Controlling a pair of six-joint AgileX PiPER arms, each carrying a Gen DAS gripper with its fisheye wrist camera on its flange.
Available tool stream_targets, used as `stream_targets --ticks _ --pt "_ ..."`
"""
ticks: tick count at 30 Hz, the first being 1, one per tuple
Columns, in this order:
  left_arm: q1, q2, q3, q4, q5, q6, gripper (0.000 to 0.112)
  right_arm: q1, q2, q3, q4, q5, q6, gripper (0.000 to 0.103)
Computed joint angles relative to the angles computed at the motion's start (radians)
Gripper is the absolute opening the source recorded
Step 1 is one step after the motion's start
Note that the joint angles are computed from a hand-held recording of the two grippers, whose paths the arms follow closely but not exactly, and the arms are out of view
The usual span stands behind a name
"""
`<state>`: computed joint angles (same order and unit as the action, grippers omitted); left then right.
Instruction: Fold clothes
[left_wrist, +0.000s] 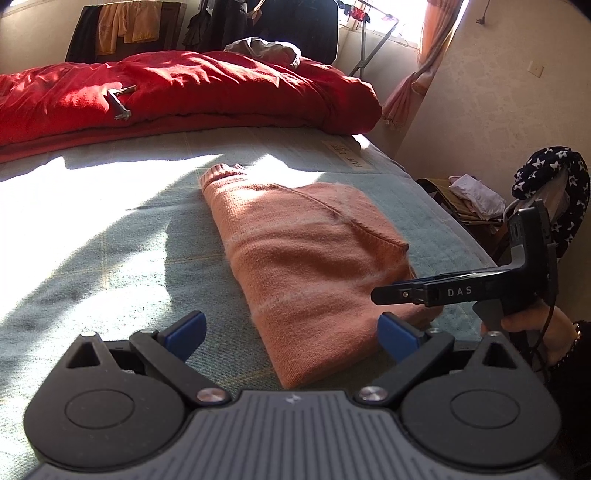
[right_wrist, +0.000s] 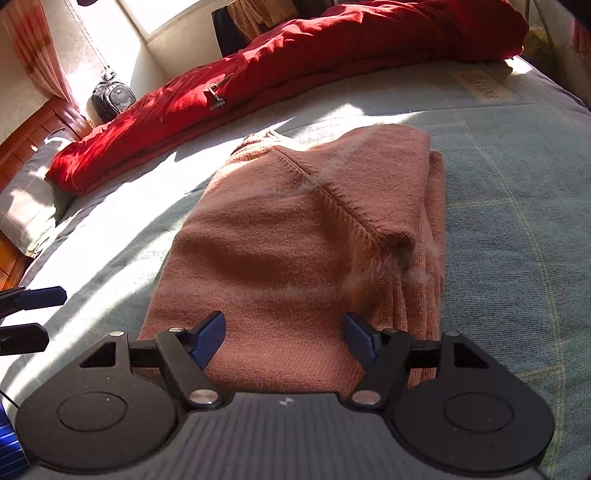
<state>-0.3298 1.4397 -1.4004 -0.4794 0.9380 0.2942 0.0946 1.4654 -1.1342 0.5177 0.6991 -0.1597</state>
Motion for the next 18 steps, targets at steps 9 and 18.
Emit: stream_targets --ticks 9,18 --pt "-0.025 0.084 -0.096 0.019 0.014 -0.012 0.099 -0.010 0.038 -0.039 0.015 0.027 -0.023 0.076" --pt "-0.049 0.320 -0.333 -0.003 0.047 0.005 0.099 -0.066 0.064 -0.125 0.047 0.102 -0.068 0.076"
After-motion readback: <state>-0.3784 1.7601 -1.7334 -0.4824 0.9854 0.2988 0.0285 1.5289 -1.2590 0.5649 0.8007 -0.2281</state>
